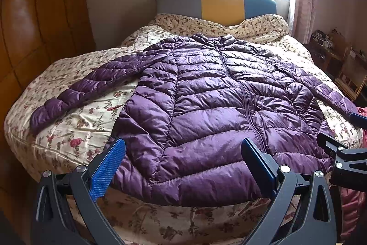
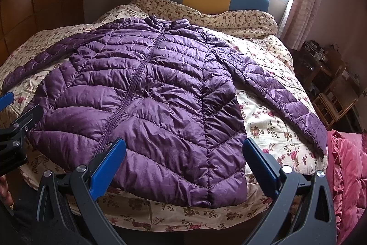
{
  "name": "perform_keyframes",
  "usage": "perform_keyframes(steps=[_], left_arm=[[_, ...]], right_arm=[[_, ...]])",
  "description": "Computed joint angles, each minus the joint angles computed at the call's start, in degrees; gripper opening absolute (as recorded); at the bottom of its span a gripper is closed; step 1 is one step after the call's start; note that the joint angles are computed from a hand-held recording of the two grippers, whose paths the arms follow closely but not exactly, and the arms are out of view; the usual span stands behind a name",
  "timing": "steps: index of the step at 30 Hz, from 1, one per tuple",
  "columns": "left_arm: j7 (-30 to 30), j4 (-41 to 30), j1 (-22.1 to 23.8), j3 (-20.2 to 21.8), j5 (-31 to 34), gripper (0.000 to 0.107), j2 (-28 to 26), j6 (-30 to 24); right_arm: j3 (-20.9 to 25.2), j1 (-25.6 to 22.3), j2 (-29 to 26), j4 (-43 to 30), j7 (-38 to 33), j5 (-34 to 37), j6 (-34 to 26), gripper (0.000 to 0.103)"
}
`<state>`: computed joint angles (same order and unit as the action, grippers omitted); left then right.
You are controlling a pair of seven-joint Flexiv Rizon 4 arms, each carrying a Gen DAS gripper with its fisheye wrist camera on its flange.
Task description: Fold large clothes
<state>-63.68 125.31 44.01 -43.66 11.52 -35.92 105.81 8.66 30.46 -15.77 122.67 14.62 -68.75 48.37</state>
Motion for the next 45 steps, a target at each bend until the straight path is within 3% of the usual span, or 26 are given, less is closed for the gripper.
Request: perform_keyframes(steps=[45], left_arm=[[2.1,-1.1,-1.7,0.6,-2.7,0.100,-1.0,-2.6]], right_arm=[[-0.5,-0.5,-1.0,0.6,-0.6,2.9,0.5,0.101]])
